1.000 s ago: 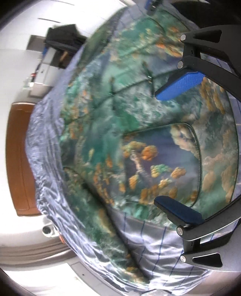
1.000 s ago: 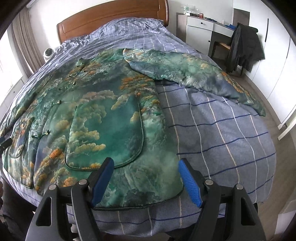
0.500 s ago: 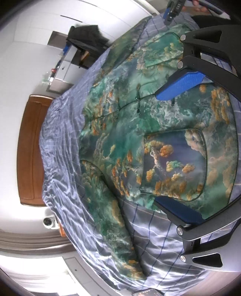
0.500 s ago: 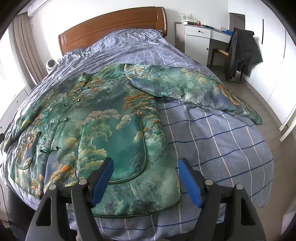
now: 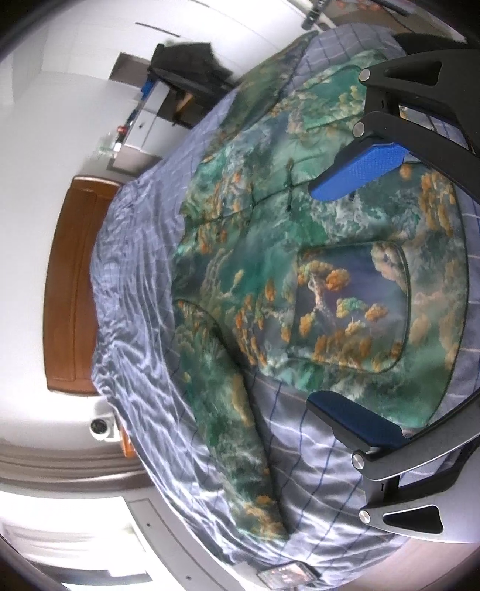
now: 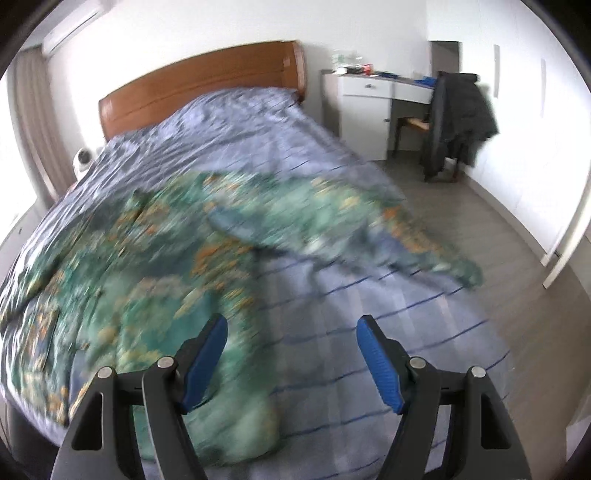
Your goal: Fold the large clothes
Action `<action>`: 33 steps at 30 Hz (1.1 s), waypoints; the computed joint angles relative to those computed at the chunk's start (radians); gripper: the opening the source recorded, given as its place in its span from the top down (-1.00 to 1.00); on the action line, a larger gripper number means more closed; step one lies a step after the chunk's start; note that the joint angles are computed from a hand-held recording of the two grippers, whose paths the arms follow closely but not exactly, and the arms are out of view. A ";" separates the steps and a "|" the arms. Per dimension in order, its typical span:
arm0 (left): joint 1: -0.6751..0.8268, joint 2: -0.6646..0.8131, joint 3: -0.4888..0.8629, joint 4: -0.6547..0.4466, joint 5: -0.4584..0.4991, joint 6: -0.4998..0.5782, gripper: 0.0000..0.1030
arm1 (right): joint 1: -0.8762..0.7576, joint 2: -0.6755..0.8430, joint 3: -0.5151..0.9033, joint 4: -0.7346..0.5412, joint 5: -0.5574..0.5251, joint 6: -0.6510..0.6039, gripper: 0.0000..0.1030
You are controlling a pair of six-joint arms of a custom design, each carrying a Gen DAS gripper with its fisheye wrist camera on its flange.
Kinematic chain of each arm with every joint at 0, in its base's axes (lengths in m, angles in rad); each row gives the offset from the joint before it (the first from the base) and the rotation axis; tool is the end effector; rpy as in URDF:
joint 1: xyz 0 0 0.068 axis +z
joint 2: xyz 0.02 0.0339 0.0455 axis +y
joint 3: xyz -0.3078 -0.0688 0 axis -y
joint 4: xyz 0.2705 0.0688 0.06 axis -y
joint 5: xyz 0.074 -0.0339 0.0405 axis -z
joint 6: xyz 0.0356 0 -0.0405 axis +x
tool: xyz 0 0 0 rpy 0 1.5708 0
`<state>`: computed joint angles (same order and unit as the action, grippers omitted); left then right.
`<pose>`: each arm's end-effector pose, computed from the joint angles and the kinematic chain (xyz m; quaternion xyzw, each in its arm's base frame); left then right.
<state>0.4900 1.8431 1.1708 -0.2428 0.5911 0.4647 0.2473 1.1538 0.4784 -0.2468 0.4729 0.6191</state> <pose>0.3754 0.1778 0.2064 0.0823 0.9068 -0.1034 0.4003 0.2055 0.0351 0.1884 0.2437 0.8918 -0.0715 0.3744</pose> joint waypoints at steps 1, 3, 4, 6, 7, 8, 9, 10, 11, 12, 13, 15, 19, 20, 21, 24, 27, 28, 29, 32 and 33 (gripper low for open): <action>0.000 0.000 0.002 0.000 -0.004 -0.004 -0.99 | -0.066 -0.023 -0.011 0.013 -0.020 -0.034 -0.44; 0.001 -0.001 0.004 0.001 -0.009 -0.015 -0.99 | -0.204 -0.043 -0.029 0.058 -0.081 -0.102 -0.44; 0.001 -0.002 0.002 0.003 -0.011 -0.020 -0.99 | -0.298 -0.038 -0.038 0.097 -0.139 -0.138 -0.44; -0.005 -0.003 0.002 0.003 -0.021 -0.025 -0.99 | -0.454 -0.005 -0.049 0.157 -0.269 -0.153 -0.44; -0.006 -0.004 0.000 0.003 -0.024 -0.024 -0.99 | -0.556 0.030 -0.063 0.210 -0.391 -0.146 -0.44; -0.011 -0.004 -0.001 0.001 -0.031 -0.022 -0.99 | -0.629 0.071 -0.072 0.253 -0.491 -0.126 -0.44; -0.014 -0.004 -0.003 0.001 -0.034 -0.022 -0.99 | -0.725 0.147 -0.095 0.339 -0.643 -0.074 -0.44; -0.019 -0.004 -0.003 -0.001 -0.039 -0.022 -0.99 | -0.793 0.218 -0.117 0.431 -0.766 -0.028 -0.44; -0.020 -0.004 -0.004 -0.004 -0.040 -0.020 -0.99 | -0.865 0.323 -0.144 0.572 -0.892 0.043 -0.44; -0.023 -0.003 -0.001 -0.011 -0.040 -0.019 -0.99 | -0.894 0.386 -0.157 0.657 -0.932 0.089 -0.44; -0.026 0.000 0.002 -0.017 -0.043 -0.019 -0.99 | -0.923 0.467 -0.167 0.768 -0.941 0.143 -0.44; -0.033 0.002 0.006 -0.027 -0.053 -0.019 -0.99 | -0.963 0.591 -0.165 0.953 -0.910 0.216 -0.44; -0.036 -0.013 -0.018 -0.010 -0.062 -0.017 -0.99 | -0.994 0.764 -0.094 1.136 -0.906 0.326 -0.39; -0.035 -0.016 -0.025 -0.003 -0.061 -0.017 -0.99 | -0.986 0.780 -0.070 1.129 -0.873 0.346 -0.32; -0.032 -0.018 -0.035 0.007 -0.061 -0.016 -0.99 | -0.976 0.782 -0.050 1.099 -0.839 0.348 -0.02; -0.024 -0.008 -0.047 0.017 -0.067 -0.008 -0.99 | -0.940 0.747 0.007 0.953 -0.708 0.298 0.72; -0.016 0.004 -0.054 0.036 -0.082 0.007 -0.99 | -0.841 0.595 0.018 0.834 -0.543 0.177 0.78; -0.014 0.012 -0.052 0.041 -0.086 0.008 -0.99 | -0.798 0.534 0.020 0.795 -0.488 0.130 0.78; -0.013 0.017 -0.048 0.039 -0.086 0.007 -0.99 | -0.739 0.465 0.029 0.752 -0.422 0.067 0.78; -0.008 0.041 -0.027 0.018 -0.079 -0.008 -0.99 | -0.543 0.315 0.084 0.646 -0.254 -0.129 0.79; -0.007 0.045 -0.024 0.014 -0.075 -0.017 -0.99 | -0.444 0.281 0.118 0.619 -0.187 -0.223 0.79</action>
